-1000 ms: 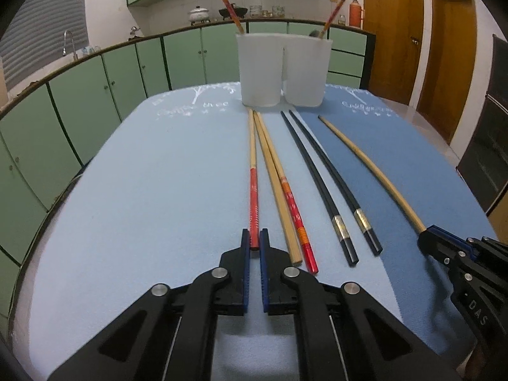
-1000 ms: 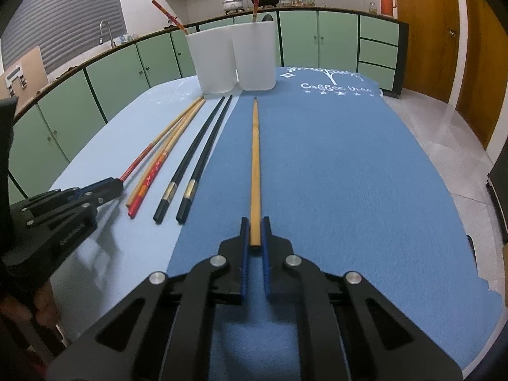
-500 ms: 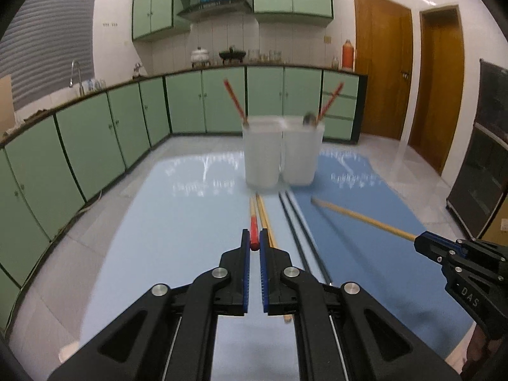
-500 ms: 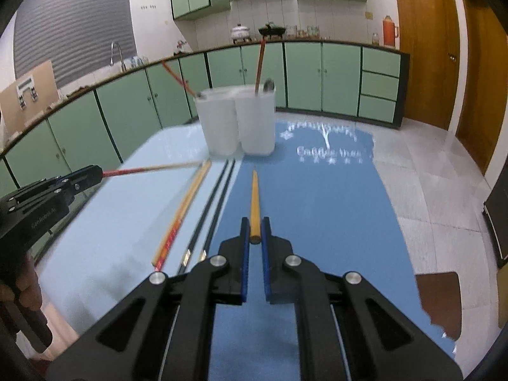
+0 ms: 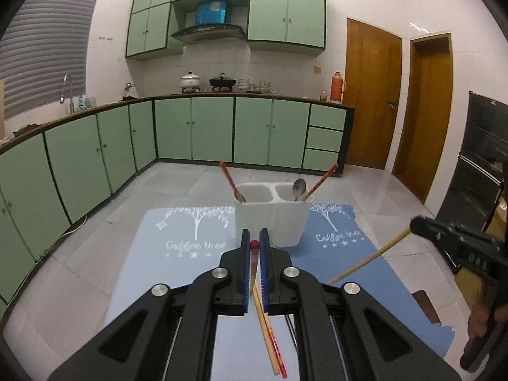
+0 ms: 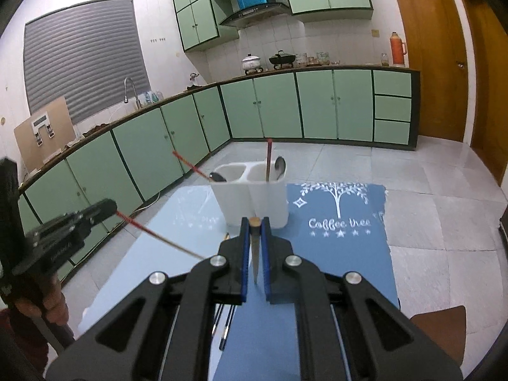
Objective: Organize utensils
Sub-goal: 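Lift both held chopsticks and carry them above the white holder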
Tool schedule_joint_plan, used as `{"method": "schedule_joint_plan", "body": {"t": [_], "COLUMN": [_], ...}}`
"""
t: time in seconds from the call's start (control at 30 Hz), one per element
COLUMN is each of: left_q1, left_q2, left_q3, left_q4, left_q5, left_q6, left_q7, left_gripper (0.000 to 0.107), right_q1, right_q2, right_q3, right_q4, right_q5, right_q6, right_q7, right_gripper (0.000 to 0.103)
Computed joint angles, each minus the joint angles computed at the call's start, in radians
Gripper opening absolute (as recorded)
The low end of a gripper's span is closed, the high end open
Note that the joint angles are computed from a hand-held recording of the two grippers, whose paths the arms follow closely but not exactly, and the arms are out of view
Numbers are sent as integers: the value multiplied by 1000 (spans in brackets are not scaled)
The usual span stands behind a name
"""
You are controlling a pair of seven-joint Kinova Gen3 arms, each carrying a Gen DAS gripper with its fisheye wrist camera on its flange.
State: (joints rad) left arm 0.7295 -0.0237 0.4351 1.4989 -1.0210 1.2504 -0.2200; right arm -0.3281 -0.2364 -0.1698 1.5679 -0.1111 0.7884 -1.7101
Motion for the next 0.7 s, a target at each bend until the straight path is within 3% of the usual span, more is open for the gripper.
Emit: {"method": "schedule_joint_plan", "body": {"t": [0.5,0.7], "left_q1": [-60,-74], "left_q2": [-24,-5], "left_q3": [-9,-2], "left_q4": [-82,-163], "left_q5": [18,-68], "left_q6": [-82,-106], "left_q7": [-105,-153], "left_gripper": [6,6], "right_q1": [-5,5], "right_q2": [123,173], "right_q3": [53,45], "right_q4": [-237,-357], "right_q5": [-84,-81], "right_q6": [108,96], "right_q7": [138,163], "right_gripper": [6,6]}}
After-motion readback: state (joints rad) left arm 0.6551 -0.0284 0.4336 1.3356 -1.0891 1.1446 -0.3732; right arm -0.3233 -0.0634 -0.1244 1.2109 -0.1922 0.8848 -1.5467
